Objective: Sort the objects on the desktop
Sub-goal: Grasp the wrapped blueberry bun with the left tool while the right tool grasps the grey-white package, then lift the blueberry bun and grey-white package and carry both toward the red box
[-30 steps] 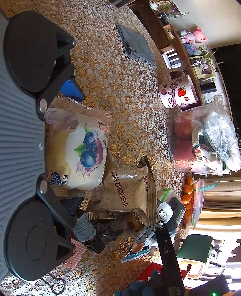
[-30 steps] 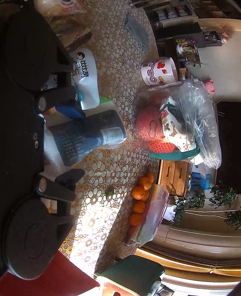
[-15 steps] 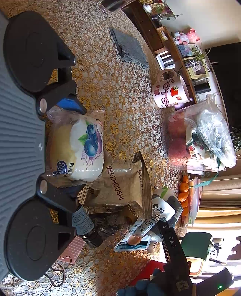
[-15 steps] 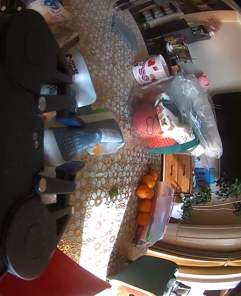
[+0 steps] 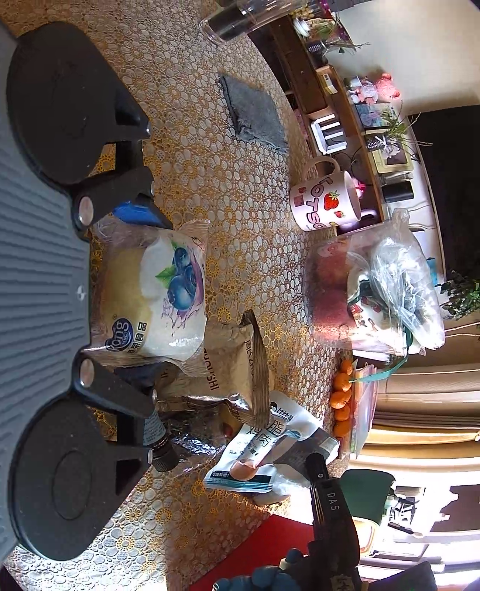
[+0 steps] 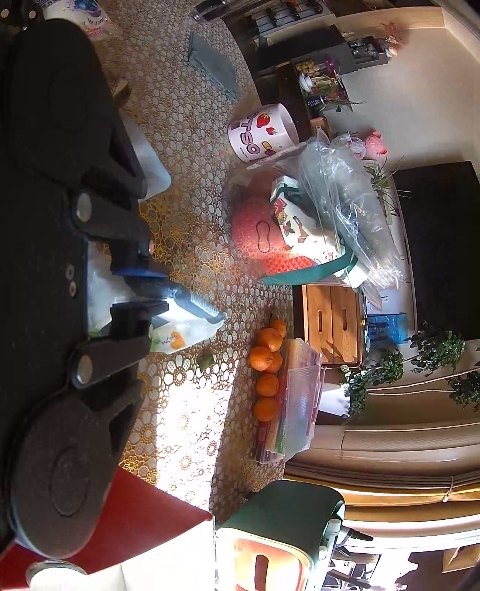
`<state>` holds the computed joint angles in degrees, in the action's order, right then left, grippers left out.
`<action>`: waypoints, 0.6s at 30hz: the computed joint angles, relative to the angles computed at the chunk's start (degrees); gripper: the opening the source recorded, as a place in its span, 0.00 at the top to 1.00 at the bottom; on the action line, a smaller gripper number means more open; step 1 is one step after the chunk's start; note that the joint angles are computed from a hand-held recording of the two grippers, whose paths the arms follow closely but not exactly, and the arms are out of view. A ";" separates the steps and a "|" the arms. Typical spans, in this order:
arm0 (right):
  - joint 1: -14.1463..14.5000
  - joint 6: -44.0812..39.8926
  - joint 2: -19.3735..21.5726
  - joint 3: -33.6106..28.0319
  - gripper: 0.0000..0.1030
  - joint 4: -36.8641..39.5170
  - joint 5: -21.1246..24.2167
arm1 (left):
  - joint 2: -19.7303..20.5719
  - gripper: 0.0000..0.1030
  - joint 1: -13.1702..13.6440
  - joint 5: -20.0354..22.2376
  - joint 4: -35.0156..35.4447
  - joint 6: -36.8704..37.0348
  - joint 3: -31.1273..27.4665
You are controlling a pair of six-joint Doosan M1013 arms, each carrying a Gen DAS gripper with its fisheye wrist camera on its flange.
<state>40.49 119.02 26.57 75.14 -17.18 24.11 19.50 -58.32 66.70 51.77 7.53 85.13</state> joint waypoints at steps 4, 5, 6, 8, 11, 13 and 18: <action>0.00 1.33 -0.86 0.54 0.96 -1.06 -0.86 | -0.47 0.34 -0.50 0.87 0.46 -0.43 -0.20; 0.02 1.86 -1.13 0.70 0.96 -1.59 -0.99 | -0.52 0.34 -0.55 1.06 0.54 -0.45 -0.30; 0.04 2.14 -1.41 0.92 0.97 -2.03 -1.22 | -0.56 0.34 -0.71 1.36 0.62 -0.47 -0.44; 0.04 2.77 -2.05 1.48 0.97 -2.83 -1.86 | -0.67 0.34 -1.00 1.68 0.88 -0.70 -0.57; -0.06 2.77 -2.98 2.15 0.97 -3.01 -2.54 | -0.85 0.34 -1.47 2.03 1.32 -0.86 -0.68; -0.37 -0.63 -3.44 2.40 0.93 0.44 -2.69 | -1.01 0.34 -1.67 1.94 1.49 -1.04 -0.63; -0.86 -3.23 -4.09 2.87 0.83 2.37 -2.31 | -1.06 0.34 -1.88 1.53 1.21 -1.04 -0.62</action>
